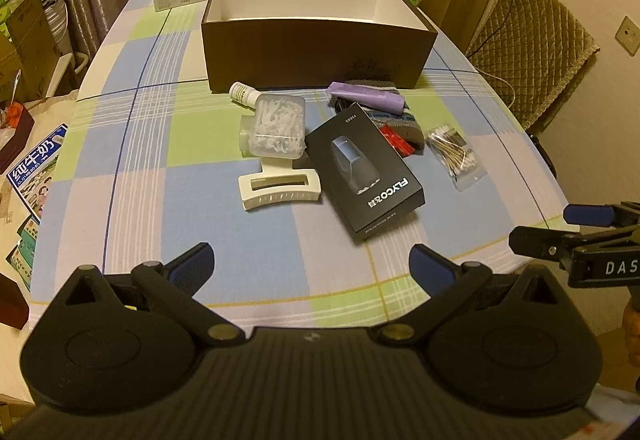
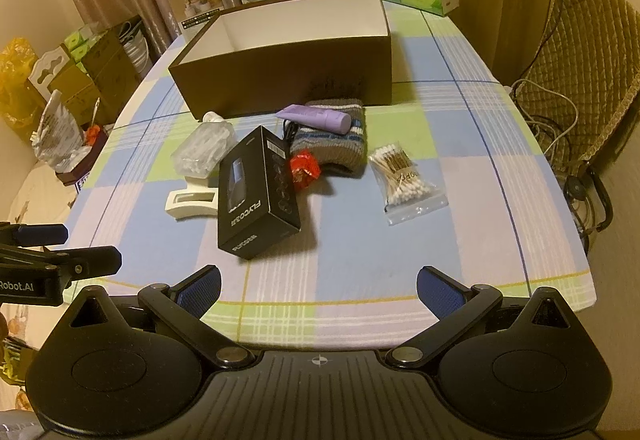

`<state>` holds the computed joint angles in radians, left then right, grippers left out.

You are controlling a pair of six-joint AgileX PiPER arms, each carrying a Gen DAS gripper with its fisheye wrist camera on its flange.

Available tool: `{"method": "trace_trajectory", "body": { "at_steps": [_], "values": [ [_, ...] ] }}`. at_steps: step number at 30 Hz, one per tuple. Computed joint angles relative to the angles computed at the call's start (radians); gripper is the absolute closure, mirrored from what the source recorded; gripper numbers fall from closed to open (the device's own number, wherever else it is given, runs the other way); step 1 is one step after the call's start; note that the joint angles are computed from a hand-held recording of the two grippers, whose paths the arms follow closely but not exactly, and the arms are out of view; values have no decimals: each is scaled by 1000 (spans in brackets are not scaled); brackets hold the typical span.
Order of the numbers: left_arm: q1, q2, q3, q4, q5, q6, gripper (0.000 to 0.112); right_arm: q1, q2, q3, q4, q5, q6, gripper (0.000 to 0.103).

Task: Organize objects
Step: 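Move left tool toward black FLYCO box while right tool approaches cotton swab bag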

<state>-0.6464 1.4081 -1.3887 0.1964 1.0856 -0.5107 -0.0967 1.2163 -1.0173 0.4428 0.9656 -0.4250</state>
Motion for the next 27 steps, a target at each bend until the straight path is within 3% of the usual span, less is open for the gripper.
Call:
{"method": "trace_trajectory", "body": {
  "at_steps": [27],
  "values": [
    [44, 221, -175, -79, 21, 13, 10, -109, 196, -114, 120, -32, -239, 2]
  ]
}}
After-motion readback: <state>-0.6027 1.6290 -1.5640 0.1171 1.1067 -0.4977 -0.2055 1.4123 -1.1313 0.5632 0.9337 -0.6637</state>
